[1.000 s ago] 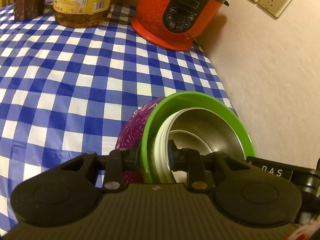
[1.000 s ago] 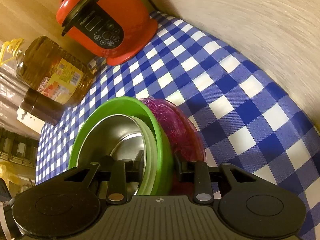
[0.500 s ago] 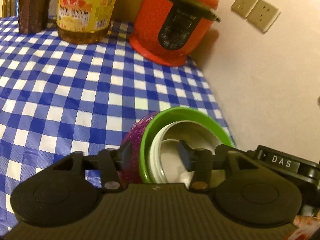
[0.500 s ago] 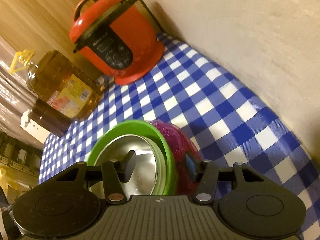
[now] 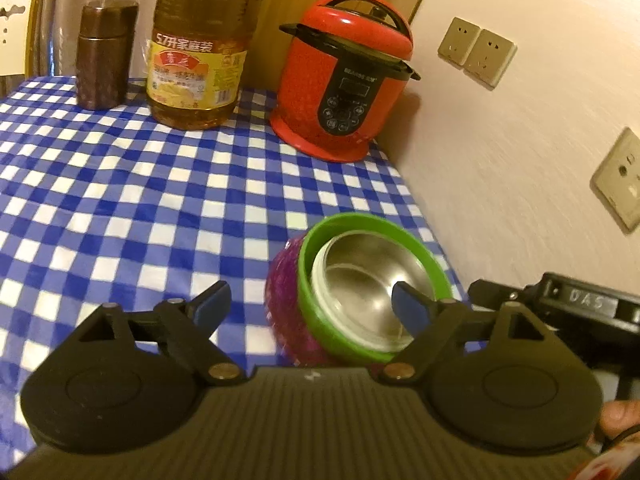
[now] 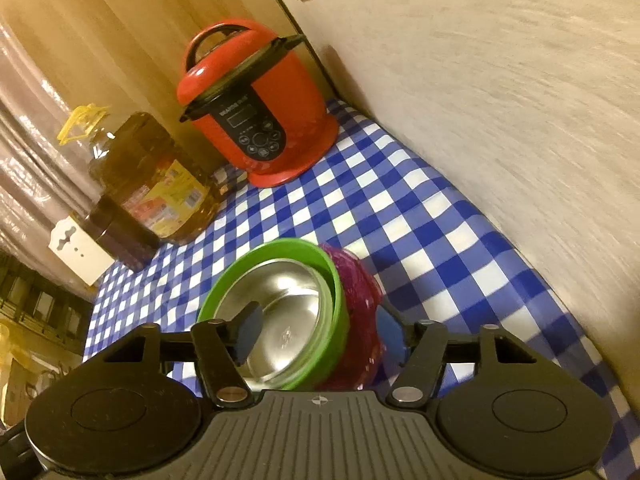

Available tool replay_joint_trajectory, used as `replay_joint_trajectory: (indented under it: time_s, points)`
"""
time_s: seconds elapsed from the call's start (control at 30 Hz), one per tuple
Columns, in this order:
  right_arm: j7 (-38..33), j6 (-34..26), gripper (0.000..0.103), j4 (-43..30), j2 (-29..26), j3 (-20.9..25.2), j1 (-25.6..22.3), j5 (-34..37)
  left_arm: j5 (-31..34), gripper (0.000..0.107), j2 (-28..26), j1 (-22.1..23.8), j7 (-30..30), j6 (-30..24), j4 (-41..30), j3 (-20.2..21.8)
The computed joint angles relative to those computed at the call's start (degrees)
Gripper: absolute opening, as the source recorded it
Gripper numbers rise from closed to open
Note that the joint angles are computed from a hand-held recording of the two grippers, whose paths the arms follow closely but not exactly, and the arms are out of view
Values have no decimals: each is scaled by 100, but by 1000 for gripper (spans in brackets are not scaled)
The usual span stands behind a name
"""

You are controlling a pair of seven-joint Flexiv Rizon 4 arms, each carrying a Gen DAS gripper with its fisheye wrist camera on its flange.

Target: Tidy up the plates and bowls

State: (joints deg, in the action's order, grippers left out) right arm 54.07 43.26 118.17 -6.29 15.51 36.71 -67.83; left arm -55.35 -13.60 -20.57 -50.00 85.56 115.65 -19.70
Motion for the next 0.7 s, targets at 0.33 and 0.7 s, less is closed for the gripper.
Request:
replay_joint_trajectory:
  time_s: [0.33, 0.7]
  points:
    - [-315, -755, 69, -217, -82, 290, 547, 433, -325, 86, 748, -277, 471, -46, 787, 346]
    - [-252, -1880, 70, -619, -282, 515, 1385, 666, -134, 84, 1560, -948, 441, -66, 1633, 1022]
